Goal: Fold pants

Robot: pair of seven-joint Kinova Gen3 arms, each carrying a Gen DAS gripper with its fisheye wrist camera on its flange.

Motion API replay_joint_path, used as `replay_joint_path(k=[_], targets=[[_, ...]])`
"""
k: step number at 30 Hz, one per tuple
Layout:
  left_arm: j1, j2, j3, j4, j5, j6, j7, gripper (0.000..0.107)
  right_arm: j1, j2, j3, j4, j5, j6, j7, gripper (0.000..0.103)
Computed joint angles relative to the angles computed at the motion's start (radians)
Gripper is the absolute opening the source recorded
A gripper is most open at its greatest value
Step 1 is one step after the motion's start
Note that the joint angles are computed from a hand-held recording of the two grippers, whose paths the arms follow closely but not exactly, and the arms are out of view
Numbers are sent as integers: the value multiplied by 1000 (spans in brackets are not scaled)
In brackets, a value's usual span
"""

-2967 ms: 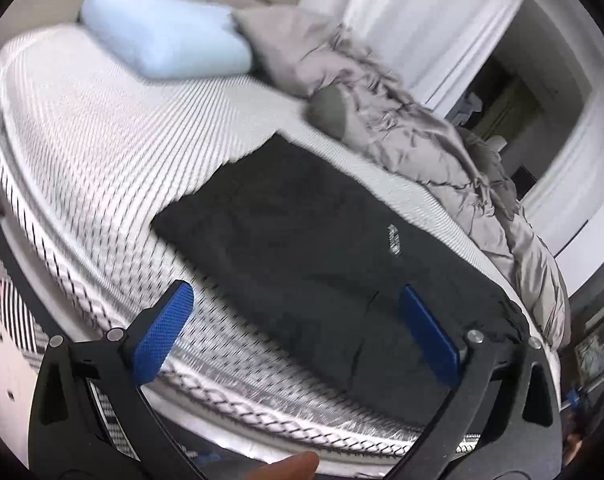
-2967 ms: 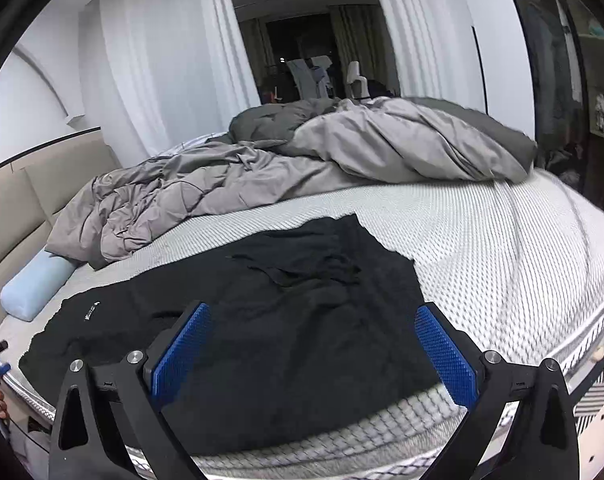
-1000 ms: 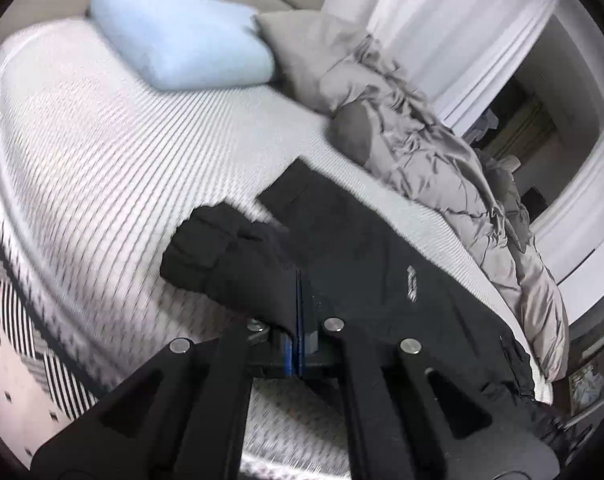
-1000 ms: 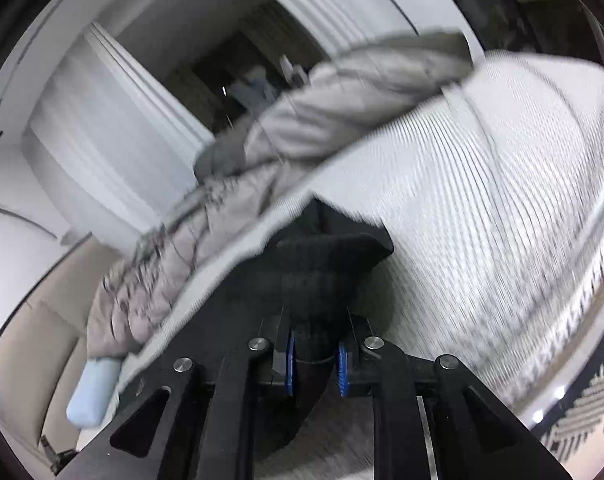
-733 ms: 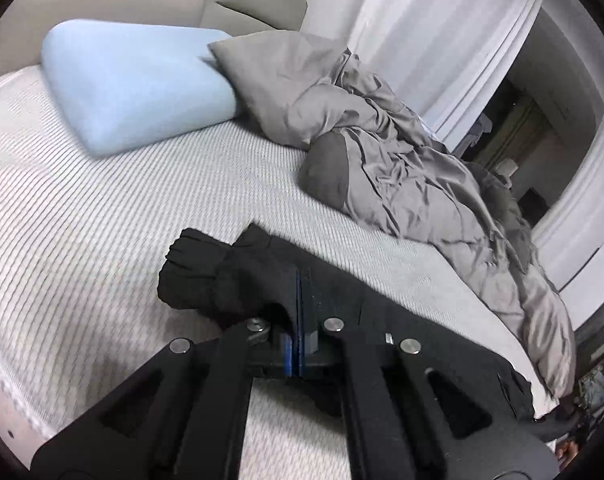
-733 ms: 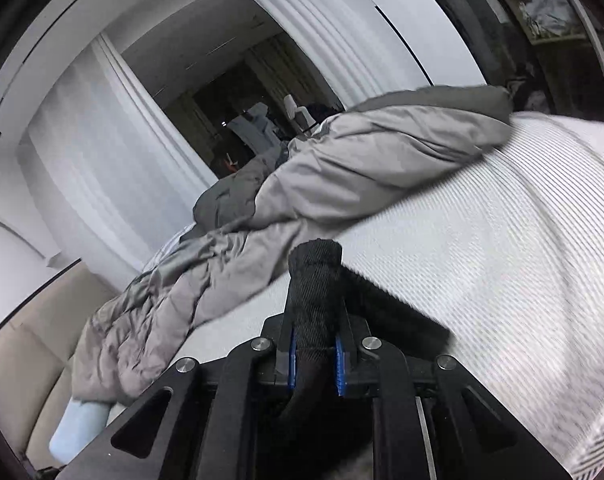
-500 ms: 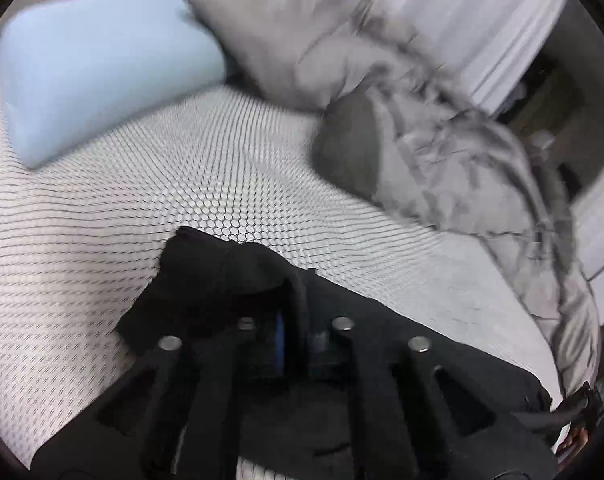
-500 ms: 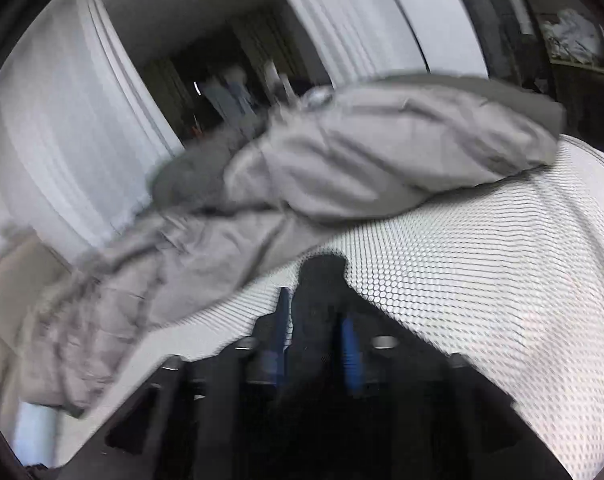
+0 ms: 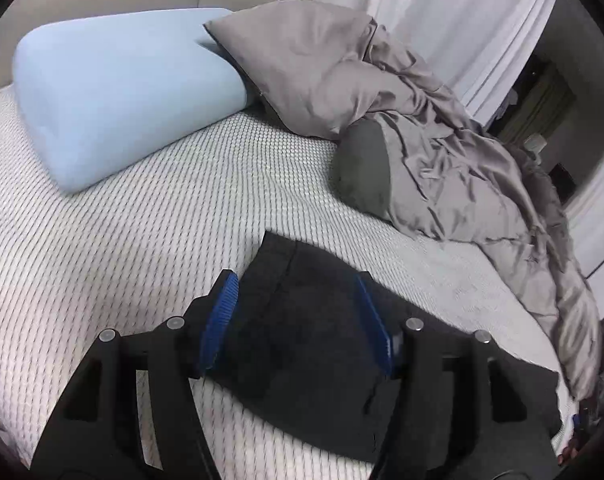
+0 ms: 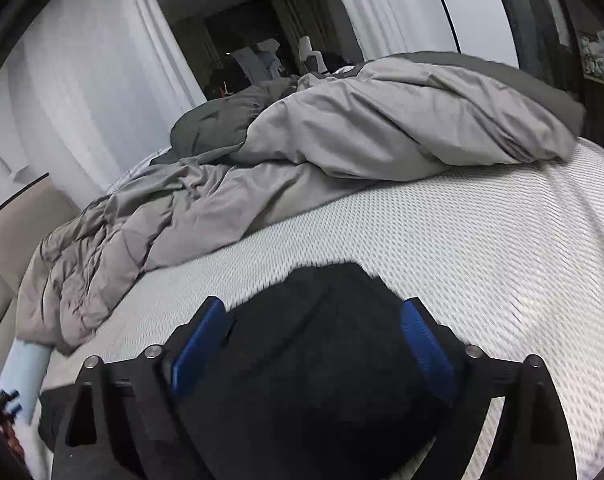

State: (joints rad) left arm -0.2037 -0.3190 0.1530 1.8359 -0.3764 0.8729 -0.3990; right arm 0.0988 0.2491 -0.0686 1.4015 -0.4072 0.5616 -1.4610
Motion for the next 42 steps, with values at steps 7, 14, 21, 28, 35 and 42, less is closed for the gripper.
replay_joint_path(k=[7,14,21,28,35,42], targets=[[214,-120,-165,276,230,-220,32,57,159,-103,-81,193,-264,85,232,95],[231,-51,-204,370,286,-451,82,45,254,-141,-134,294,-368,151,289,95],[19,-164,-8,376,219,-370,107,1,158,-119,1,318,-425,211,293,95],[-50,-257,-28,356,317,-211,-69,1,40,-10,188,275,-664,263,420,94],[-128,-323,78,332,305,-126,-79,1,-4,-8,219,291,-714,216,435,4],[54,-359,112,333,124,59,126,5,313,-208,28,518,-689,311,605,3]])
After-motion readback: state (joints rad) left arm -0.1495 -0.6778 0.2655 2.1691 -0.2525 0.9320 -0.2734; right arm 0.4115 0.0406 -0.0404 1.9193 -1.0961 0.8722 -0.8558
